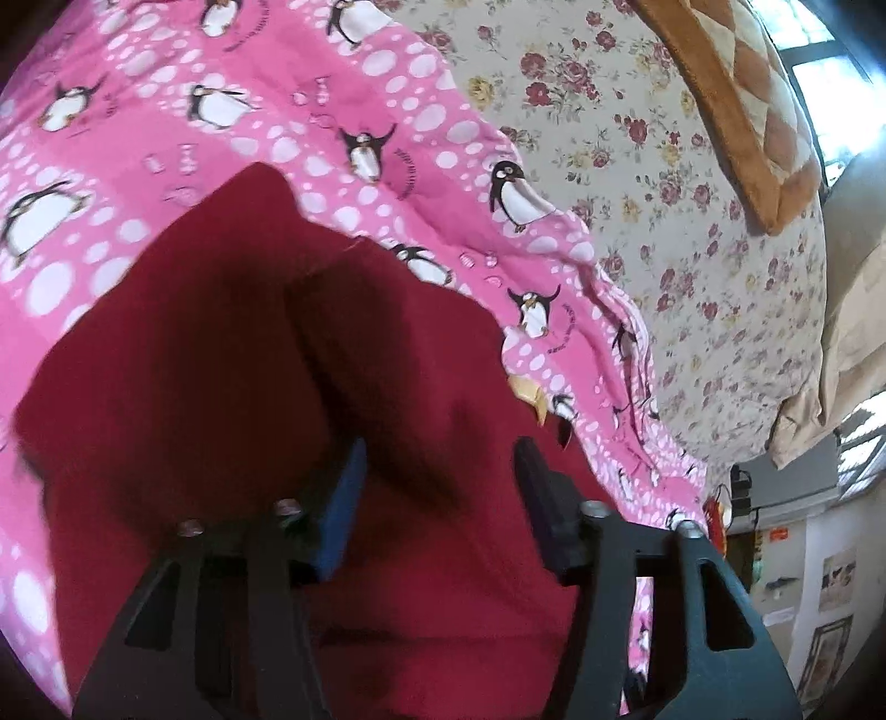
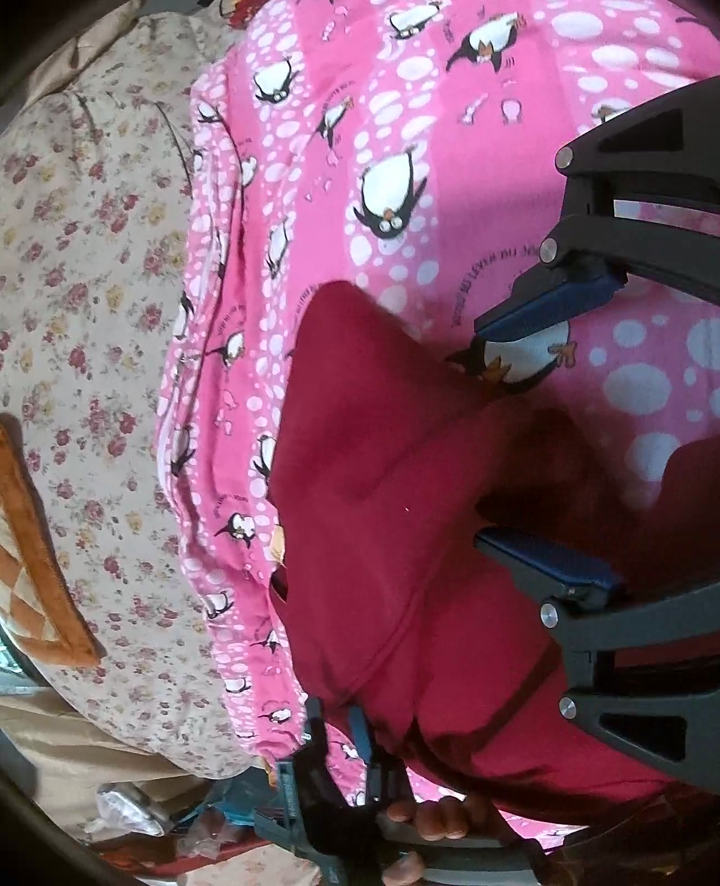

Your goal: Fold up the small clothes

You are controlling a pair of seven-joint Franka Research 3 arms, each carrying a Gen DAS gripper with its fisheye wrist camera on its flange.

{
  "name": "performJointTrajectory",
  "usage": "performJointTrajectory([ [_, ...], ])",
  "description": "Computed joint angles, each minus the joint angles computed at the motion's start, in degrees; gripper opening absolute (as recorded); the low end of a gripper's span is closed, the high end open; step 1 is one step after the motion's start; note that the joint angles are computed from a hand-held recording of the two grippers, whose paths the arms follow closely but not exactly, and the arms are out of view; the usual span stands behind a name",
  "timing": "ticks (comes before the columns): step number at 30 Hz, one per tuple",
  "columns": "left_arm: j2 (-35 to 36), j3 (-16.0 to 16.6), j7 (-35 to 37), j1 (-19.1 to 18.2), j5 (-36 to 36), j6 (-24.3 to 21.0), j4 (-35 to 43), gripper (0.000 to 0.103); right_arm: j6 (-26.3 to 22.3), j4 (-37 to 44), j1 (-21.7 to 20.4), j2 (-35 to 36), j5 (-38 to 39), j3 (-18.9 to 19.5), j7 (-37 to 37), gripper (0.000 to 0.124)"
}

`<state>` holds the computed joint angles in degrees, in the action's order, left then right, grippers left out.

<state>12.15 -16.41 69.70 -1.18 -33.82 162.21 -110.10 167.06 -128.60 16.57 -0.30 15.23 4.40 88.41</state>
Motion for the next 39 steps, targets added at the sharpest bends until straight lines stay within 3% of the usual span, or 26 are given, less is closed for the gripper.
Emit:
performJointTrajectory([
  [3, 2.7, 0.1, -3.2, -0.4, 1.0, 2.3, 2.3, 0.058, 1.5, 0.0, 0.0, 0.3, -2.1, 0.0, 1.6, 0.067],
  [5, 3.8, -2.5, -0.6, 1.6, -2.4, 3.3, 3.2, 0.058, 3.4, 0.1, -0.1, 0.8, -4.9, -0.2, 4.9, 0.062],
  [7, 3.4, -3.8, 2.0, 2.5, -3.2, 4.2, 3.1, 0.037, 4.9, 0.6, -0.1, 1.4, -2.4, -0.1, 4.0, 0.047],
  [8, 2.5, -3.3, 2.5, 2.1, -1.3, 3.4, 2.8, 0.017, 5.2, 0.9, -0.1, 1.8, -1.3, 0.0, 3.4, 0.044],
  [9, 1.8, -3.5, 3.6, 2.2, -1.2, 3.4, 2.3, 0.011, 5.0, 1.1, 0.0, 2.0, -2.5, -0.3, 4.6, 0.034],
  [11, -1.1, -5.9, 10.4, 4.0, -7.3, 4.8, -0.1, 0.009, 3.8, 1.0, 0.1, 1.6, -9.6, -1.4, 10.1, 0.023],
  [13, -4.9, -6.4, 16.7, 4.2, -12.8, 6.6, -3.6, 0.006, 4.4, -0.6, -0.4, -0.3, -9.3, -1.3, 9.1, 0.018],
  [15, -8.2, -4.2, 15.0, 2.3, -9.5, 8.9, -8.5, 0.006, 5.4, -2.5, -1.0, -2.3, -9.8, -1.0, 8.7, 0.017],
  [18, -8.5, -0.4, 8.3, 0.4, -4.8, 5.7, -11.2, 0.005, 2.9, -2.9, -2.5, -2.8, -13.0, -0.1, 10.3, 0.017],
  [21, -9.0, 1.1, 13.6, -0.6, -13.4, 4.3, -12.8, 0.004, -1.1, -2.3, -2.7, -2.7, -13.1, -0.1, 10.8, 0.017],
  [25, -10.6, 2.6, 25.9, -2.7, -27.2, 3.7, -12.4, 0.005, -0.1, -4.2, -2.7, -5.4, -11.9, 0.0, 10.0, 0.017],
  [27, -10.8, 3.6, 28.7, -3.9, -30.4, 3.4, -11.6, 0.005, 1.0, -4.8, -2.1, -5.8, -8.9, -0.2, 7.9, 0.017],
  [29, -10.4, 4.3, 25.9, -5.0, -25.8, 3.6, -10.7, 0.005, 1.3, -4.7, -1.7, -5.5, -5.7, -0.4, 7.0, 0.028],
  [30, -10.2, 4.5, 25.1, -5.2, -24.4, 3.6, -10.4, 0.007, 1.3, -4.4, -1.0, -5.1, -2.6, -0.8, 5.4, 0.048],
  [31, -9.8, 4.5, 24.4, -5.5, -23.4, 3.5, -9.9, 0.011, 1.7, -4.3, -0.2, -4.9, 1.0, -1.2, 3.1, 0.055],
  [32, -9.3, 4.4, 24.3, -5.7, -23.6, 3.2, -9.2, 0.025, 2.2, -4.4, 0.6, -4.9, 4.6, -1.5, 0.5, 0.055],
  [33, -8.6, 4.1, 24.6, -5.7, -24.9, 3.3, -8.4, 0.047, 2.2, -4.2, 0.8, -4.8, 5.7, -1.4, -0.6, 0.055],
  [35, -7.2, 3.4, 25.2, -5.7, -28.3, 4.7, -7.0, 0.064, 2.5, -4.1, -0.2, -4.5, 2.9, -0.4, 1.0, 0.055],
  [39, -3.2, 2.9, 17.6, -5.4, -22.3, 6.2, -3.9, 0.064, 3.0, -3.9, -0.1, -3.9, 3.1, -0.2, 0.7, 0.055],
])
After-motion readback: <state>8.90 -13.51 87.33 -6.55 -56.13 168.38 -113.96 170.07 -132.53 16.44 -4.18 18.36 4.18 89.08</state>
